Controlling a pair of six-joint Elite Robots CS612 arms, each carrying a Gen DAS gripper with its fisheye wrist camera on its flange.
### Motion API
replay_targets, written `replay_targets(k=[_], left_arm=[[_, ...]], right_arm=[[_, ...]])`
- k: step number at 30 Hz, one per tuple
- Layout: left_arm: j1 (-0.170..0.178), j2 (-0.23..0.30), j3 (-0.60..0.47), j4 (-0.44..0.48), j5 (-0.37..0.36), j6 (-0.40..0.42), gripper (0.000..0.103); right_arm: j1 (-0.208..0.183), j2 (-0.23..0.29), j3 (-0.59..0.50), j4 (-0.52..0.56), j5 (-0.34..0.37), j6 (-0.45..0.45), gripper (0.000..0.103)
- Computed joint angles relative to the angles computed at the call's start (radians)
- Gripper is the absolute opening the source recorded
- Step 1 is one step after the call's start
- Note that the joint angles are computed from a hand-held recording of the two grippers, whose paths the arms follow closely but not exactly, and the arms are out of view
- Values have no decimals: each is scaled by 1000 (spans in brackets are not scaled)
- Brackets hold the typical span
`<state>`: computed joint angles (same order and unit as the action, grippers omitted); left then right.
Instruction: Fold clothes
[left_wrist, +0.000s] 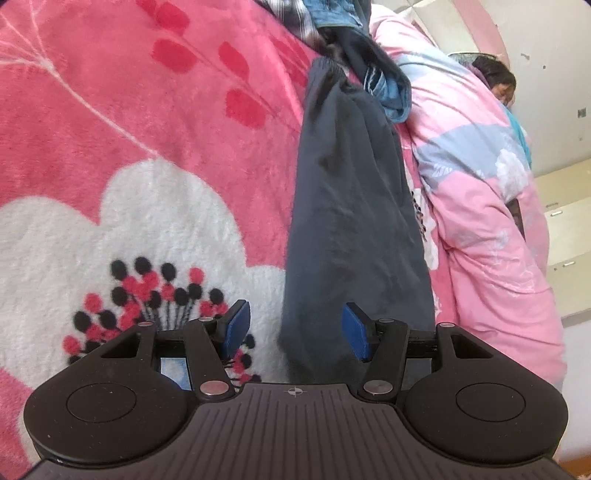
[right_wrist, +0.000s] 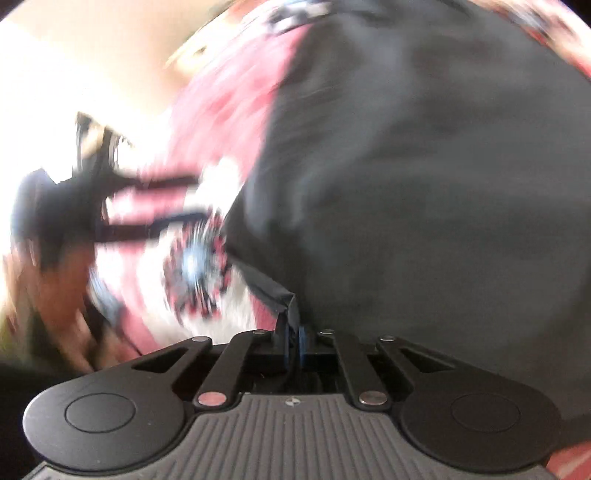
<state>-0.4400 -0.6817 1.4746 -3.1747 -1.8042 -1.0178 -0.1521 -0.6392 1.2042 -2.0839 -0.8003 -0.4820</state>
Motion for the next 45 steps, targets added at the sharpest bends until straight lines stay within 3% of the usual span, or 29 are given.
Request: replay_targets(k=[3, 9, 12, 17, 19, 24, 29, 33, 39, 41, 43, 45], left_arm=[[-3, -7, 14, -7, 8, 3, 55], [-9, -1, 26, -51, -6, 2, 55], [-17, 4, 32, -86, 1, 17, 55], [-28, 8, 30, -85, 8, 57, 55], [-31, 8, 27, -79, 14, 74, 55], [-41, 11, 19, -73, 62, 120, 55], [-64, 11, 7, -114, 166, 243, 52], [-66, 26, -22, -169, 127, 363, 52], [-65, 59, -90, -48, 50, 498, 52], [-63, 75, -111, -17, 37, 493, 51], [-60, 86, -125, -9, 22, 483, 50], [-57, 91, -132, -3, 9, 479, 50]], right_arm=[[-23, 17, -19, 46, 84, 134, 5], [-53, 25, 3, 57, 214, 317, 5], [-72, 38, 18, 57, 311, 482, 5], [-98, 61, 70, -109, 485, 785, 5], [-103, 64, 81, -188, 512, 836, 5], [-103, 53, 83, -153, 446, 768, 5], [-96, 41, 67, -93, 366, 640, 6], [-86, 31, 59, -78, 299, 538, 6], [-72, 23, 51, -85, 212, 435, 8], [-67, 13, 49, -70, 162, 377, 14], [-63, 1, 51, -67, 110, 334, 31], [-62, -15, 62, -98, 74, 303, 38]])
